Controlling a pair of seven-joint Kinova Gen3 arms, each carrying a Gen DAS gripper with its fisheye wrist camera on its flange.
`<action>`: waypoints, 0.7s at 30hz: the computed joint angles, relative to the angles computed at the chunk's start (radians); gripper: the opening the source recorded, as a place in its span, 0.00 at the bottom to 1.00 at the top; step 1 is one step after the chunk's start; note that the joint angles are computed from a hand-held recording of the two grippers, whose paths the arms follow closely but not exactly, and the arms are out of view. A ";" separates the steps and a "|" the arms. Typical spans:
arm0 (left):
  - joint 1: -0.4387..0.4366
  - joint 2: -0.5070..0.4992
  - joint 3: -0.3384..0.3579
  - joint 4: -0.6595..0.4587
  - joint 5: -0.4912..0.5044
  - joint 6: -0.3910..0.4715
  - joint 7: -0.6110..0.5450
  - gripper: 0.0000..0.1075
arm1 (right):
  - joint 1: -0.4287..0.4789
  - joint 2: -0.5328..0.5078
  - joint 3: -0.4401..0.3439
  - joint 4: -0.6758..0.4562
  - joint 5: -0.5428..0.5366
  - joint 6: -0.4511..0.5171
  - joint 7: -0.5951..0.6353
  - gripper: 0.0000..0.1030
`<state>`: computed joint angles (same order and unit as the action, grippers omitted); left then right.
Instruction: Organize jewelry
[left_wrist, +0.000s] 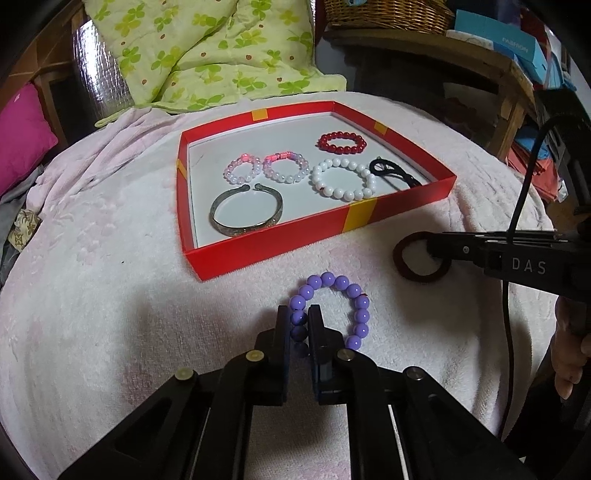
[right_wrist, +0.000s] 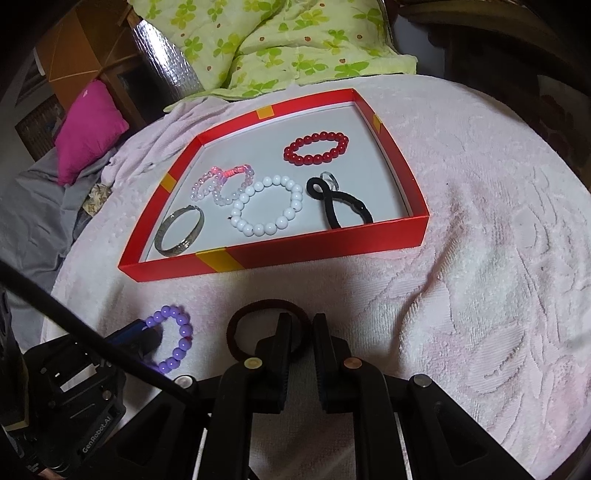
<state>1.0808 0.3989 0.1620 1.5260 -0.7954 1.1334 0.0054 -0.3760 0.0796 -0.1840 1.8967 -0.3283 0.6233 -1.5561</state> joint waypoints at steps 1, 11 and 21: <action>0.001 -0.006 -0.001 0.006 -0.003 -0.004 0.008 0.09 | 0.004 -0.001 0.001 0.001 -0.010 0.001 0.008 0.12; -0.007 -0.051 0.012 0.058 -0.041 -0.025 0.072 0.09 | 0.051 -0.018 0.012 0.030 -0.136 -0.013 0.130 0.12; -0.004 -0.066 0.036 0.066 -0.078 0.005 0.099 0.09 | 0.059 -0.021 0.023 0.023 -0.194 0.009 0.185 0.13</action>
<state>1.0767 0.3333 0.1985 1.5922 -0.8737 1.1382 0.1046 -0.3173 0.0588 -0.1606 1.9201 -0.5223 0.6322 -1.3707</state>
